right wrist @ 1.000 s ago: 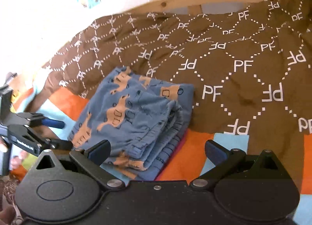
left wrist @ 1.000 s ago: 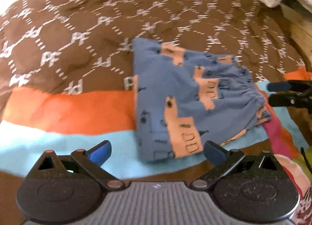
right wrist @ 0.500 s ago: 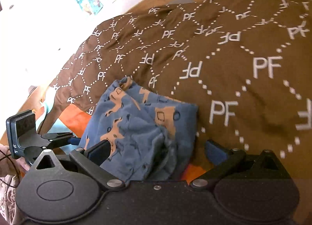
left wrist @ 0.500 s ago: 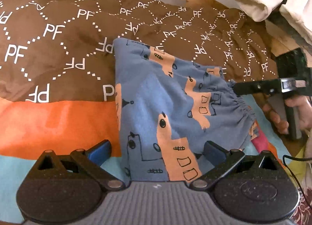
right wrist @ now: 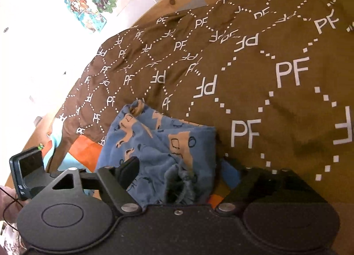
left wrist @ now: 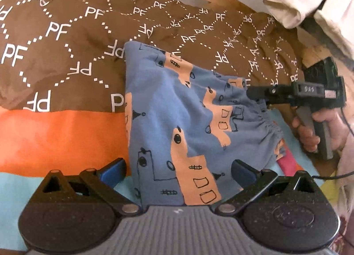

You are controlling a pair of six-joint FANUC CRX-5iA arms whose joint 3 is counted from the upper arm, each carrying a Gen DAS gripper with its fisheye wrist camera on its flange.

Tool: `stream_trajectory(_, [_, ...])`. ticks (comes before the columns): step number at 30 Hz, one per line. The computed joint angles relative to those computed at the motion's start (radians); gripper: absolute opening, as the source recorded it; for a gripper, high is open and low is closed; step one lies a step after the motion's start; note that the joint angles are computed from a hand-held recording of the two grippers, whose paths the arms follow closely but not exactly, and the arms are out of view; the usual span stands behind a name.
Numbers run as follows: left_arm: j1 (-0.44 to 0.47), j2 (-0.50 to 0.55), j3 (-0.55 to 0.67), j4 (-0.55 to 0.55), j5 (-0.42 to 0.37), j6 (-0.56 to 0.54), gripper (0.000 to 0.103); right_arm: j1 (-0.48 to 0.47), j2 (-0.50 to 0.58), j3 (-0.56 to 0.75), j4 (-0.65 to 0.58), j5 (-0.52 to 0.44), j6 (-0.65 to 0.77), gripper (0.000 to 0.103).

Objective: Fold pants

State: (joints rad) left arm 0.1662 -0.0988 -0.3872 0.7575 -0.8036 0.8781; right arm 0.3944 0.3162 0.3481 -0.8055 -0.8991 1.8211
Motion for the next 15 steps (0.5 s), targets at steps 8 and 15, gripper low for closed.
stream_trajectory(8, [0.008,0.01,0.007,0.024,-0.031,0.006,0.102,0.01,-0.01,-0.02,0.03,0.021,-0.03,0.058])
stream_trajectory(15, [0.01,0.014,0.014,0.01,-0.033,0.041,0.098,0.026,-0.025,-0.043,0.06,0.057,-0.063,0.049])
